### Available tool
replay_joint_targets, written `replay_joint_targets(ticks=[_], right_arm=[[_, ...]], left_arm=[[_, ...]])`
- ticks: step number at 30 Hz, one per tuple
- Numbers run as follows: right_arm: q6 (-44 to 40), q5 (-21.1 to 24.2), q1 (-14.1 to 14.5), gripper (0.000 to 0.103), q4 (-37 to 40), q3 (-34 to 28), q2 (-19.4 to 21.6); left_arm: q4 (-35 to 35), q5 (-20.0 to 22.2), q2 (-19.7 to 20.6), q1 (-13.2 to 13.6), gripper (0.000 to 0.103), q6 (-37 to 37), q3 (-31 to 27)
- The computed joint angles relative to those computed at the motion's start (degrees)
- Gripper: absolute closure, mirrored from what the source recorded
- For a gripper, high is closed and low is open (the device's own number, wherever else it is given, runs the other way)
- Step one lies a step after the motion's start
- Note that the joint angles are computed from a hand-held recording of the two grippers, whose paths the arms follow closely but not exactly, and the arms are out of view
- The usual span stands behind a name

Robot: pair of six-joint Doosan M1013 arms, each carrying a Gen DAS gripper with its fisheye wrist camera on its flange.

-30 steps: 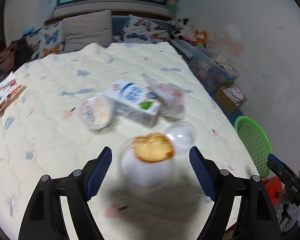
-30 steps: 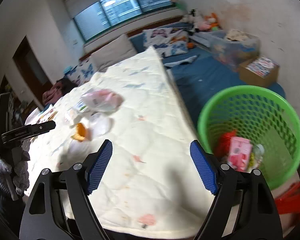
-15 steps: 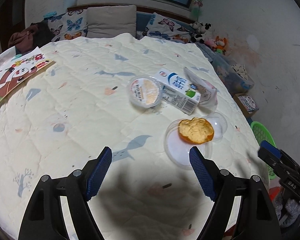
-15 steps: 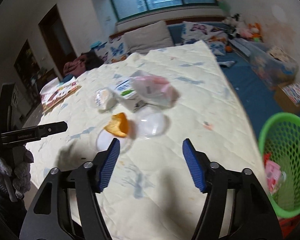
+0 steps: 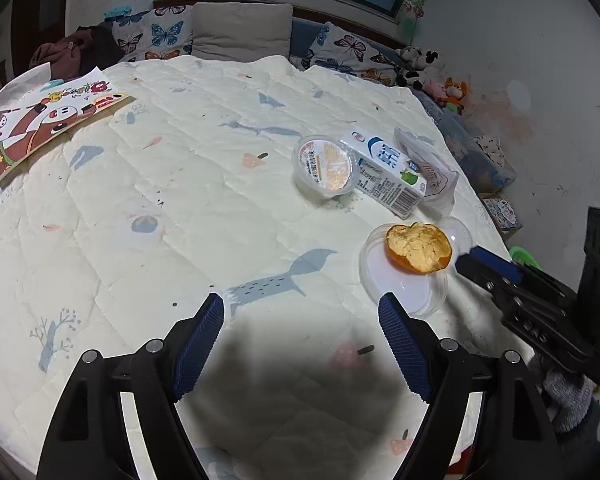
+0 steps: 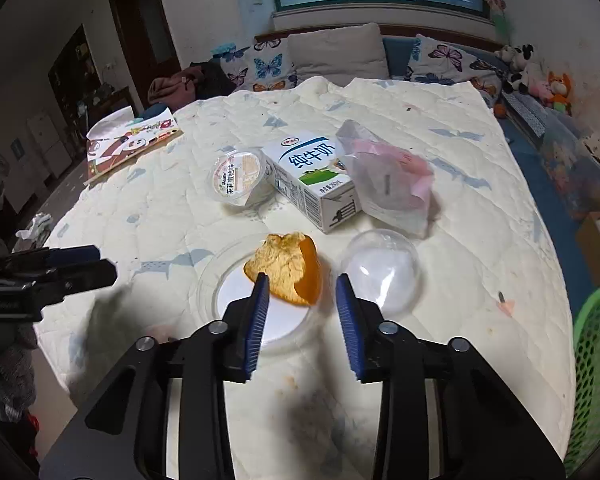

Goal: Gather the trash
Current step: 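Grasp the orange peel with the right tool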

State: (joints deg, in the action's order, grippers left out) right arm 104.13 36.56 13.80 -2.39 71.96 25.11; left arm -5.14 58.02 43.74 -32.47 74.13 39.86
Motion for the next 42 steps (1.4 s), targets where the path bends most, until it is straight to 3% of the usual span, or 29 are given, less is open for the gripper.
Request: replay_joint_targets(ticks=[10, 14, 19, 29, 35, 37, 42], right_arm=[[0.8, 3.73, 0.46, 0.075, -3.58, -4.24, 3.14], [0.88, 5.64, 0.34, 0.084, -4.2, -5.67, 4.3], [2.0, 4.62, 0.5, 0.09, -5.66, -5.08, 3.89], [4.28, -0.45, -0.17, 0.091, -5.71, -0.84, 0.0], [9.28, -3.59, -0.71, 0.091, -9.56, 3.25, -3.72], [11.51, -4.22, -0.94, 0.091, -11.3, 4.6, -4.87], [15.33, -4.69, -1.41, 0.091, -14.35, 7.49, -7.01]], left_arm=[[-1.41, 0.15, 0.09, 0.45, 0.026, 0.38, 0.42], [-1.65, 0.45, 0.29, 0.39, 0.026, 0.61, 0.25], [-1.84, 0.99, 0.76, 0.39, 0.026, 0.58, -0.57], [-1.66, 4.29, 3.99, -0.51, 0.027, 3.28, -6.53], [-3.73, 7.2, 6.62, -1.3, 0.028, 7.84, -11.22], [-6.25, 9.42, 8.29, -1.49, 0.014, 11.58, -14.29], [-5.06, 14.66, 12.31, -2.8, 0.01, 18.33, -21.96]])
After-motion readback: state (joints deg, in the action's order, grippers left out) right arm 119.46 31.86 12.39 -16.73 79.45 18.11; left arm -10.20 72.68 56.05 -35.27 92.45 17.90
